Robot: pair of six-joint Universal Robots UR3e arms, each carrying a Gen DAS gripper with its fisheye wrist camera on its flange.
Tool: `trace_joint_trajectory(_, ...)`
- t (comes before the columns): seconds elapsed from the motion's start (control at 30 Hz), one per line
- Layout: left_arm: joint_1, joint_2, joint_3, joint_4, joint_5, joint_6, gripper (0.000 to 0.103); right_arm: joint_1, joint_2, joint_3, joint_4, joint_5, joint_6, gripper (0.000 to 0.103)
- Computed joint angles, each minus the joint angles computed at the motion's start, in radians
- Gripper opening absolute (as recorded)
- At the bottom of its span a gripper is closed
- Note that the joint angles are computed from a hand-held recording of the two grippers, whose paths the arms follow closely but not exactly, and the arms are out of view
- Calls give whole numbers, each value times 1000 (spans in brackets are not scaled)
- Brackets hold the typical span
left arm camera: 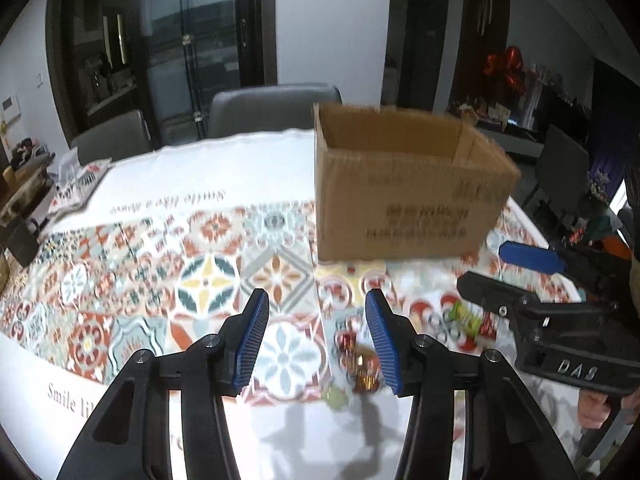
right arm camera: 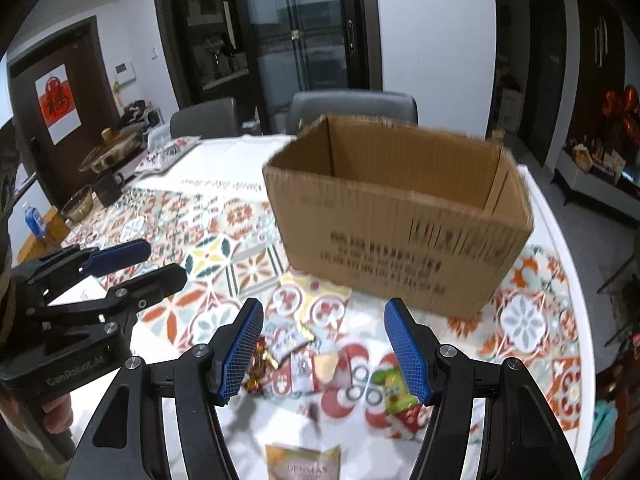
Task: Organize snacks
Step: 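Grasp the small green candy with the left tool while the right tool grasps the DENMAS pack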
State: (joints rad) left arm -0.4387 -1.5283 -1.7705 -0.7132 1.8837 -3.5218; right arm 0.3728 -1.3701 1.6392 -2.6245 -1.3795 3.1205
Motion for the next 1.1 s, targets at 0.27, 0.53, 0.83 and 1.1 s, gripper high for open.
trace_joint_trajectory(0.27,-54,32,-144,25,-28,-59,49,15,-58,198,-77,5,22,64)
trace_joint_trajectory(0.53,-118,26,-226,52,-35,-112,49,23,-145,368,-47,19,16,64)
trace_joint_trajectory(0.83,-90,-15,-269,123,-67,-111,48,15,-114,404,-8,44,31,64)
trace_joint_trajectory(1.1,-43,-77,-265,185,-81,-108,45,48,-52,372,-45,16,29,64)
